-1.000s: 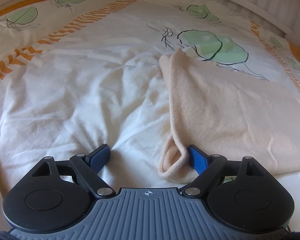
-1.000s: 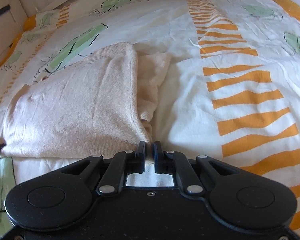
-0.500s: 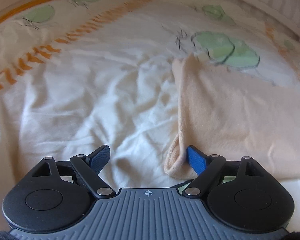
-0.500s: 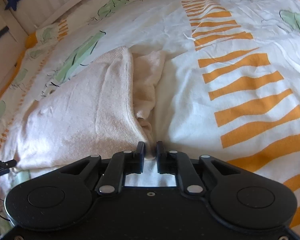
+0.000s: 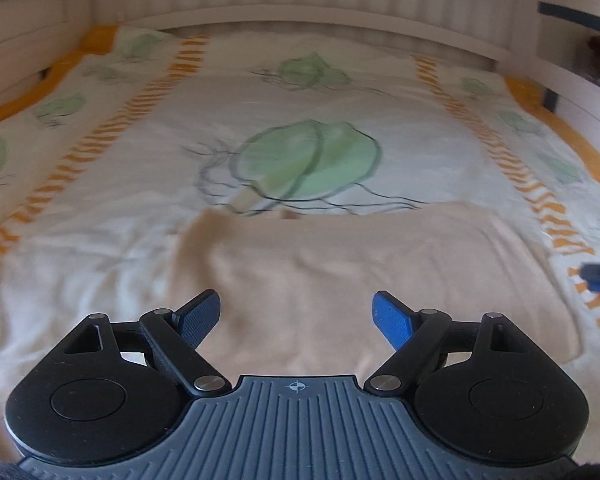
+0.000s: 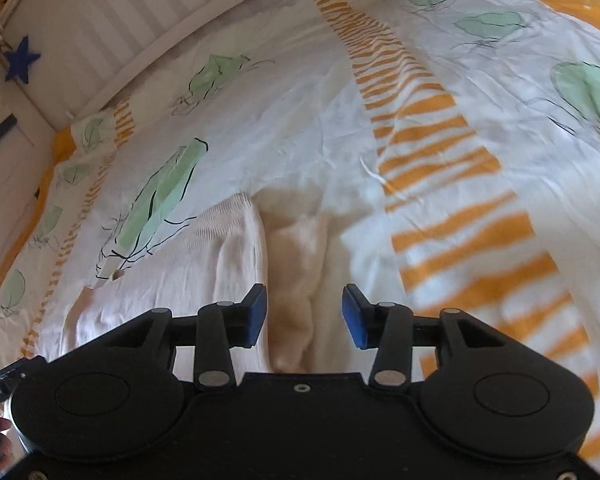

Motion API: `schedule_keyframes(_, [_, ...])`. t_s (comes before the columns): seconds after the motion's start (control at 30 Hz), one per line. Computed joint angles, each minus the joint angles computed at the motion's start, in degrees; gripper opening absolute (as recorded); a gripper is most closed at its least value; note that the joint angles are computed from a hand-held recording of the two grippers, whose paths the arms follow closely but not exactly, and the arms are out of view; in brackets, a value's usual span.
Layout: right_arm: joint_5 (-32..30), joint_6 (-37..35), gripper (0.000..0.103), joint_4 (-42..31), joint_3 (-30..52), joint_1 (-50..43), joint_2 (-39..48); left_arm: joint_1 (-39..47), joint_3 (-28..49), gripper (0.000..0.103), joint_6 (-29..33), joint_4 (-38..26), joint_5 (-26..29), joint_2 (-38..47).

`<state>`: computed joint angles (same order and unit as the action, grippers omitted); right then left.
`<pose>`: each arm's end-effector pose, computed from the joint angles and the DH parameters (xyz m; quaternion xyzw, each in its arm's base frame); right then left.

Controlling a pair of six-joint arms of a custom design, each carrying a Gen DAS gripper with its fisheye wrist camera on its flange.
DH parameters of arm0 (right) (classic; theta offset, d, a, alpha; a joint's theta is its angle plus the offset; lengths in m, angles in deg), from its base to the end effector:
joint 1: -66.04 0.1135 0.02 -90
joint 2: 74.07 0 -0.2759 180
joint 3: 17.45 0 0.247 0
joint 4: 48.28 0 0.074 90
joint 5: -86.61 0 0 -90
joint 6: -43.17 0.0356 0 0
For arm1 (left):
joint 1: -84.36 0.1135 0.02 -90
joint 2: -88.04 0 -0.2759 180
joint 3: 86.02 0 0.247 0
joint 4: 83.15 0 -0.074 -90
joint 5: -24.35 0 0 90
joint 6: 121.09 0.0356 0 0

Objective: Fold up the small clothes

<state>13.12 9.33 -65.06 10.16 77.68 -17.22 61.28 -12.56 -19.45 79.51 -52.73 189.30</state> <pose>0.1585 0.0223 0.1460 0.3974 0.8289 0.0962 0.3818 0.3364 -0.1520 0.1918 0.3150 0.8638 -0.1413 0.3669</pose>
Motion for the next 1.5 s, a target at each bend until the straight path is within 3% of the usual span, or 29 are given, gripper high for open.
schedule_keyframes(0.17, [-8.6,-10.1,0.053,8.8,3.9,-8.9,16.3,-4.5,2.8,0.083,-1.4,-1.0,-2.7,5.8])
schedule_keyframes(0.27, [-11.6,-12.3,0.053,14.4,4.3,-10.8,23.3,-5.5,4.0,0.083,-1.8,-2.6,-3.8,8.5])
schedule_keyframes(0.33, [-10.5,-12.5,0.031,18.4,2.8,-10.0,24.6,-5.8,4.4,0.083,-1.0,-3.8,-5.0,9.8])
schedule_keyframes(0.37, [-9.6,-12.8,0.011,19.6,2.2,-9.6,24.8,-5.9,4.5,0.083,-0.6,-4.1,-5.4,10.4])
schedule_keyframes(0.47, [-9.0,-11.8,0.011,21.5,0.1,-11.5,23.3,-5.5,3.4,0.084,0.6,-3.1,-5.4,11.0])
schedule_keyframes(0.57, [-4.9,-12.7,0.011,16.7,0.4,-14.0,20.0,-5.1,2.9,0.084,1.2,-2.7,-5.1,10.8])
schedule_keyframes(0.63, [-7.0,-12.6,0.023,15.6,-0.6,-17.2,17.0,-5.4,2.9,0.086,0.9,-2.8,-5.4,10.9])
schedule_keyframes(0.77, [-18.4,-11.9,0.024,19.5,-3.1,-22.5,13.7,-6.1,3.1,0.087,0.7,-2.7,-6.7,11.1])
schedule_keyframes(0.83, [-23.9,-10.7,0.030,25.4,-4.9,-23.8,14.5,-6.6,4.2,0.088,0.4,-3.6,-7.3,11.6])
schedule_keyframes(0.9, [-31.5,-8.1,0.061,34.6,-6.1,-25.3,19.6,-6.7,4.7,0.088,0.4,-4.0,-7.6,12.0])
schedule_keyframes(0.97, [-35.0,-6.4,0.065,41.4,-6.3,-24.1,24.8,-6.7,4.6,0.089,0.4,-3.7,-7.7,12.1])
schedule_keyframes(1.1, [-31.2,-8.9,0.068,37.5,-2.3,-17.7,29.3,-6.4,3.7,0.090,0.4,-2.6,-7.3,11.9])
schedule_keyframes(1.2, [-30.3,-8.5,0.080,41.3,-2.4,-15.6,31.9,-6.4,3.1,0.091,0.4,-1.7,-7.4,11.8])
schedule_keyframes(1.33, [-32.5,-7.5,0.080,48.6,-3.8,-14.4,33.2,-6.6,2.6,0.091,0.2,-1.0,-7.7,11.7])
schedule_keyframes(1.5, [-25.2,-13.5,0.078,37.0,-0.1,-9.1,29.1,-6.3,3.1,0.092,0.3,-1.6,-7.3,11.8])
